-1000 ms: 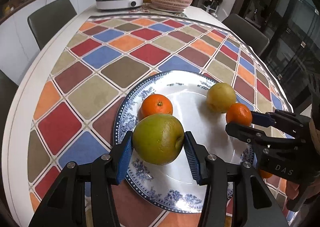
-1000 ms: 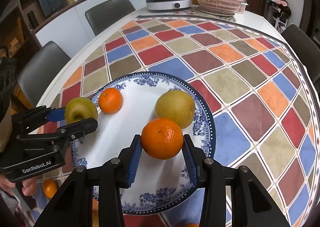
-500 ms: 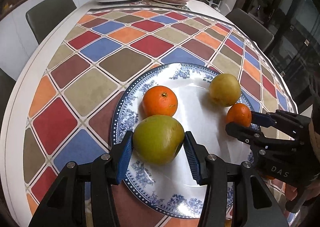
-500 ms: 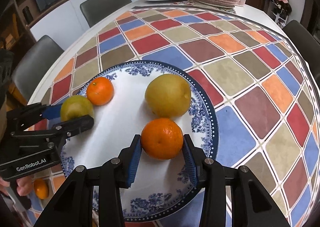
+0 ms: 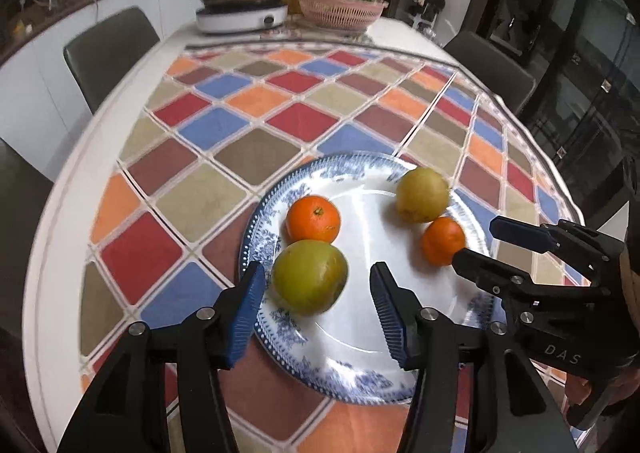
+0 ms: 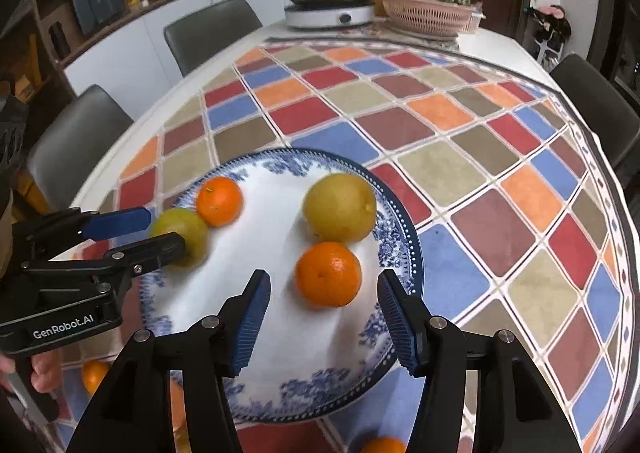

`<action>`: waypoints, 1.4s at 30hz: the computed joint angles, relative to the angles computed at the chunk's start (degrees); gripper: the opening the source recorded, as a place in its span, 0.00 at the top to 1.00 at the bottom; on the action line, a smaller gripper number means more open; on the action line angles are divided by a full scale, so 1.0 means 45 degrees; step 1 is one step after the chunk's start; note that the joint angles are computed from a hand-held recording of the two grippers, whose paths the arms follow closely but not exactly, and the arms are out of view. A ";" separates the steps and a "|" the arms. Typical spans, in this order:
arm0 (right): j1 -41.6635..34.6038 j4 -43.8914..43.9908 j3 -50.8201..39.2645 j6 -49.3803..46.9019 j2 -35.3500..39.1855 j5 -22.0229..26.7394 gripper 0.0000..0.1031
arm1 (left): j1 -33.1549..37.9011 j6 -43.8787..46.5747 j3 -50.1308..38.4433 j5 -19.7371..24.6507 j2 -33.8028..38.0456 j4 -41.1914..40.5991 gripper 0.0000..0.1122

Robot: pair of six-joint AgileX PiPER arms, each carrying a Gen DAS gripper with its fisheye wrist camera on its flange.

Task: Organize fruits
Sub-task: 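Lower and release the mandarin with the right tool while the left tool releases the apple on the plate, then withdraw both open tools from the plate toward the remaining fruit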

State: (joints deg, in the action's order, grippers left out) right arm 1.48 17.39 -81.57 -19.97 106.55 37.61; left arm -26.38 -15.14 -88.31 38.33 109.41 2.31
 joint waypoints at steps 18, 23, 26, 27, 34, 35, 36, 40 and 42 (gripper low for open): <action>0.0474 0.1454 0.3438 -0.1209 -0.5490 -0.0560 0.45 | -0.2212 -0.5051 0.4139 -0.0526 -0.5821 0.5189 0.48; 0.0920 0.1260 0.4031 -0.0920 -0.6575 -0.0569 0.45 | -0.2776 -0.6210 0.5023 -0.0141 -0.7026 0.6297 0.45; 0.1343 0.0817 0.4383 -0.0414 -0.7127 -0.0655 0.45 | -0.3054 -0.6748 0.5563 0.0059 -0.7627 0.6787 0.45; 0.1440 0.0742 0.4470 -0.0306 -0.7238 -0.0660 0.45 | -0.3211 -0.7028 0.5768 0.0198 -0.7851 0.7050 0.44; 0.2251 -0.0060 0.5259 0.0957 -0.7908 -0.0801 0.45 | -0.3753 -0.8152 0.7105 0.0552 -0.9044 0.8070 0.43; 0.2377 -0.0209 0.5365 0.1202 -0.7990 -0.0829 0.45 | -0.3817 -0.8308 0.7278 0.0586 -0.9185 0.8216 0.42; 0.2515 -0.0346 0.5492 0.1448 -0.8085 -0.0894 0.45 | -0.3894 -0.8465 0.7458 0.0633 -0.9317 0.8372 0.42; 0.3015 -0.1099 0.5963 0.2395 -0.8406 -0.1253 0.45 | -0.3972 -0.8735 0.8130 0.0542 -0.9677 0.8539 0.41; 0.3176 -0.1345 0.6149 0.2734 -0.8491 -0.1341 0.45 | -0.3985 -0.8713 0.8480 0.0408 -0.9801 0.8425 0.41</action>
State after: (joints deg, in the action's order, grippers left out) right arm 15.78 11.34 -53.90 -7.67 68.34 31.57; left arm -44.31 -54.34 -50.15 40.16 65.30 40.22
